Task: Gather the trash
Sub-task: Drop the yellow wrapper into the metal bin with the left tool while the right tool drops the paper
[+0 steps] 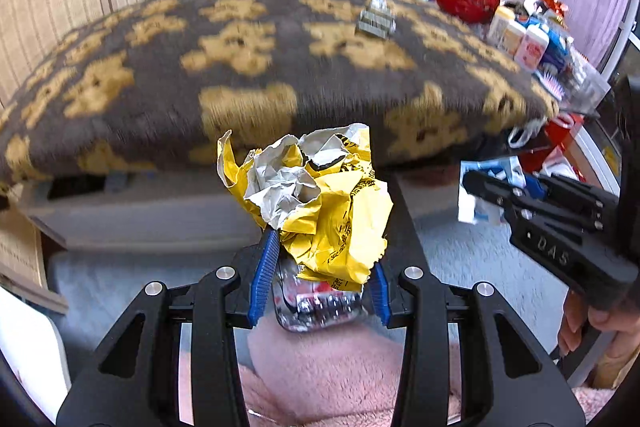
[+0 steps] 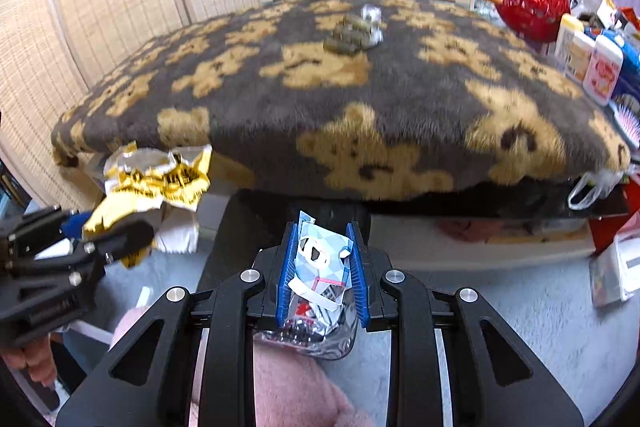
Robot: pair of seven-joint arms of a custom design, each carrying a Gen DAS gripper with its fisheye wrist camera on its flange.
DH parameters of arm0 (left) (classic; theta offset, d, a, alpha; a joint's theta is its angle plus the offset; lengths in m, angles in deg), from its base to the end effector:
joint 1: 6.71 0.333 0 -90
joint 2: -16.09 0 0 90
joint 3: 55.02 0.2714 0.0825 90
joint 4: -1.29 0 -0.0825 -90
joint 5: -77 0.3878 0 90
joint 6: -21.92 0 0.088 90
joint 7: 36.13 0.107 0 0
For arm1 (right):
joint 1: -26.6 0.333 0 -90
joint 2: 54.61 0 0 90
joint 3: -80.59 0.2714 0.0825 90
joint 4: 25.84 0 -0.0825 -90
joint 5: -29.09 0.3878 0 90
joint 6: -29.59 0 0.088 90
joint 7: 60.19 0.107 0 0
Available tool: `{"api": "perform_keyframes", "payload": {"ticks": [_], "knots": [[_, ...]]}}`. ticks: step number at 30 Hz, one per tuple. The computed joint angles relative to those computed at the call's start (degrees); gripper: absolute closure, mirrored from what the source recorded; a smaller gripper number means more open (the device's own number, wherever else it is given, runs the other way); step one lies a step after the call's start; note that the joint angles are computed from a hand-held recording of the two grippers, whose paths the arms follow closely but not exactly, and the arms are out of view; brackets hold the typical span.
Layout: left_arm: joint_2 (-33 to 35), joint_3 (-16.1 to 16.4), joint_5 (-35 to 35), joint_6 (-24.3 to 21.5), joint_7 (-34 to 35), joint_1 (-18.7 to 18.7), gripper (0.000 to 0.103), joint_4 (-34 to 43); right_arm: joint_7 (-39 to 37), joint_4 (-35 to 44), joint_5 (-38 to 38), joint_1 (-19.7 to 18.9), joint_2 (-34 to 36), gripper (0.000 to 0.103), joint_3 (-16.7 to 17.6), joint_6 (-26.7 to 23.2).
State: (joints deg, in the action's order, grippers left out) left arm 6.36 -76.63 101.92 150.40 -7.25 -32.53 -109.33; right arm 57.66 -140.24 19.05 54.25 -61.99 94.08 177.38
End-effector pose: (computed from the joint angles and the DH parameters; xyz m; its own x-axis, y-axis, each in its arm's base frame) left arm 0.3811 -0.4140 0.5645 0.0012 -0.9944 0.1055 -0.8025 -0.0639 -0.5932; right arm 0.4306 0.3874 0.5521 0.3876 -0.9137 -0.1226 -0.7259 -0.2205 -0.6515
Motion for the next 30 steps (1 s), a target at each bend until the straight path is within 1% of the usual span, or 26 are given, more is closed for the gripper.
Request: {"api": "perform_keyframes", "payload": {"ticks": [7, 11, 13, 19, 22, 24, 25, 27, 28, 29, 30], "knots": [[3.3, 1.1, -5.0, 2.7, 2.1, -0.5, 0.064, -1.7, -0.7, 1.1, 2.2, 0.6, 3.5, 0.077, -0.6, -2.1], [5.5, 1.7, -7.5, 3.9, 4.1, -0.4, 0.064, -1.8, -2.9, 2.7, 6.6, 1.4, 6.8, 0.077, -1.6, -3.3], [6.5, 1.9, -8.3, 4.6, 5.0, -0.3, 0.064, -1.9, -3.7, 4.1, 7.5, 1.6, 8.6, 0.077, -2.0, -4.2], [9.1, 2.5, -10.2, 5.7, 7.2, 0.1, 0.064, -1.3, -3.9, 9.3, 7.4, 2.7, 13.9, 0.076, -3.3, -7.0], [10.2, 2.6, -10.7, 6.0, 7.9, 0.2, 0.063, -0.7, -3.7, 11.5, 7.1, 3.4, 15.7, 0.074, -3.8, -8.1], [10.7, 2.8, -11.2, 6.0, 8.5, 0.3, 0.059, -0.2, -3.2, 12.6, 6.8, 3.8, 16.6, 0.074, -4.1, -8.6], [10.3, 2.8, -11.4, 6.1, 8.4, 0.3, 0.058, -0.7, -3.1, 13.0, 6.7, 4.0, 16.9, 0.072, -4.2, -8.9], [10.2, 2.9, -11.7, 6.2, 8.4, 0.4, 0.055, -0.9, -2.4, 13.7, 5.9, 4.4, 17.4, 0.062, -4.5, -9.4], [10.3, 2.9, -11.6, 6.0, 8.3, 0.5, 0.054, -0.7, -2.3, 14.0, 5.8, 4.5, 17.6, 0.05, -4.6, -9.4], [10.6, 2.9, -11.4, 5.7, 8.2, 0.5, 0.052, -0.2, -1.8, 13.9, 5.5, 4.6, 17.5, 0.045, -4.8, -9.1], [10.4, 3.0, -11.3, 5.5, 8.1, 0.5, 0.05, -0.3, -1.5, 14.0, 5.2, 4.7, 17.6, 0.043, -4.9, -8.9]]}}
